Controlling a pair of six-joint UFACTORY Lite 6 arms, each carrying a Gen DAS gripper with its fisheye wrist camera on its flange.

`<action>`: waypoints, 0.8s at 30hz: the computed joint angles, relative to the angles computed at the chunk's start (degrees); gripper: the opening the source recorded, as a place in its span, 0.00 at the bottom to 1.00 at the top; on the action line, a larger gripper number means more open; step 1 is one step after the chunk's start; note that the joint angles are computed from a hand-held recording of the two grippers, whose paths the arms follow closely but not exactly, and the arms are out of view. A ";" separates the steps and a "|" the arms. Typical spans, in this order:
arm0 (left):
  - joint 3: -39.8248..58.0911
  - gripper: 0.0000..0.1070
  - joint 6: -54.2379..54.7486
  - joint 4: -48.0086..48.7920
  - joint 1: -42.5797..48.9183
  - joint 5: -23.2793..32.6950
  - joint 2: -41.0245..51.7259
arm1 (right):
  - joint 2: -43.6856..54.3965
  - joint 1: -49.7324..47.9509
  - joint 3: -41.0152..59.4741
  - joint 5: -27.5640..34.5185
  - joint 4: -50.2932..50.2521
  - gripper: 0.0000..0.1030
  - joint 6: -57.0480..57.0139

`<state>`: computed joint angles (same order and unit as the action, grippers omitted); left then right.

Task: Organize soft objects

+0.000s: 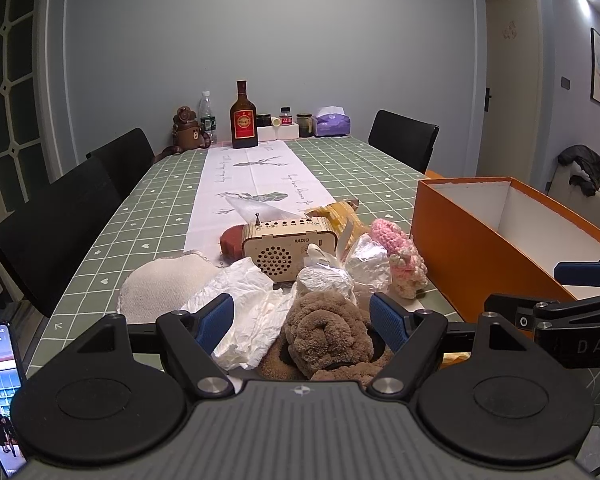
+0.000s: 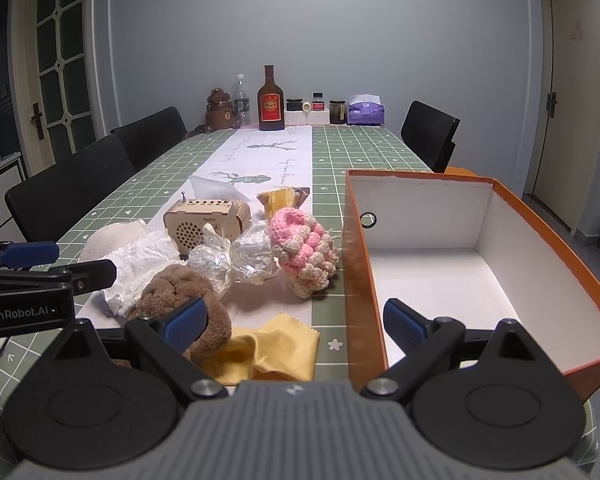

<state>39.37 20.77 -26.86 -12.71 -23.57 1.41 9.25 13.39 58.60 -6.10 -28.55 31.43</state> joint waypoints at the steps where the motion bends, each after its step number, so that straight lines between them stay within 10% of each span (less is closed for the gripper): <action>1: 0.01 0.85 0.10 -0.06 0.03 0.02 -0.07 | 0.05 0.00 0.05 0.01 0.18 0.91 -0.20; 24: 0.34 0.85 0.88 -0.70 0.11 0.74 -0.43 | 0.90 -0.10 0.38 -0.26 0.47 0.91 -0.60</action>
<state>39.71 21.65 -27.56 -12.60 -22.83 0.98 10.15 13.29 58.98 -6.36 -28.08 30.83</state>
